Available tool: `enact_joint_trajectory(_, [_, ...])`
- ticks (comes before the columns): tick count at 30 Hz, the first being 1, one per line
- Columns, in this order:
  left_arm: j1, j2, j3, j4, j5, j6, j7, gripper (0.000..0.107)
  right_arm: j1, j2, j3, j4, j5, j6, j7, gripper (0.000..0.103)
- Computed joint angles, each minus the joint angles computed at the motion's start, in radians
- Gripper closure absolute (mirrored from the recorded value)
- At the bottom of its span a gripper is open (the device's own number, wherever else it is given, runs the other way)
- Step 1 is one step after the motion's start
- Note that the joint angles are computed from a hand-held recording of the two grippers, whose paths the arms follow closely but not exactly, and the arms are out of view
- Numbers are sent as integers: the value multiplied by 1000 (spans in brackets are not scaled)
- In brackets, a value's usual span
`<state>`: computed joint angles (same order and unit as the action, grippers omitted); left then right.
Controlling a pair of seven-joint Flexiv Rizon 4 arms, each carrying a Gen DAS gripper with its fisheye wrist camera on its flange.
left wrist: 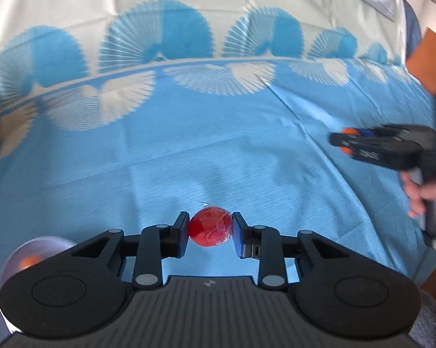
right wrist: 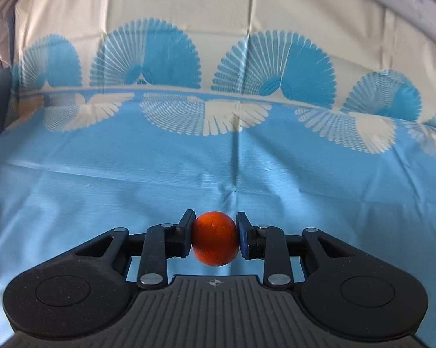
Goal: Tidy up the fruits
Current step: 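Grasp a red lychee with the left tool while the right tool grasps a tangerine, then carry the lychee and tangerine over the plate and open both tools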
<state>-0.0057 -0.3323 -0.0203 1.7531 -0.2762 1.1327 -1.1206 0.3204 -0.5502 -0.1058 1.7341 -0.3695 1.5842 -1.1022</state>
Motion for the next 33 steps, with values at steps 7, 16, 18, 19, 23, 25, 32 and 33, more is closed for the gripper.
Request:
enact_joint_trajectory(7, [23,290,87,194,48,-62,-39,73,330,346,-240,303,-213,-57,322,71])
enact_joint_trajectory(16, [119,610,190,378,146,-189,-71,73,415,559,-18,409,-255,-234,425,71])
enact_joint_trajectory(18, [135,659,209,410,133,-199,-55,73,418,574,34,409,-243,-269,413,71])
enact_joint_trajectory(19, [143,681,216,425,128,-201,-48,73,418,580,58,407,-240,-287,407,71])
enact_joint_trajectory(23, [162,748,244,473,90,-200,-15,73,410,596,150,395,-228,-351,417,71])
enact_joint_trajectory(25, [168,768,254,486,70,-203,2,73,400,595,189,386,-237,-375,419,71])
enact_joint_trajectory(32, [186,760,262,493,13,-191,34,73,338,569,287,340,-277,-419,378,71])
enact_joint_trajectory(33, [188,757,263,493,7,-189,38,73,328,562,299,331,-274,-423,373,71])
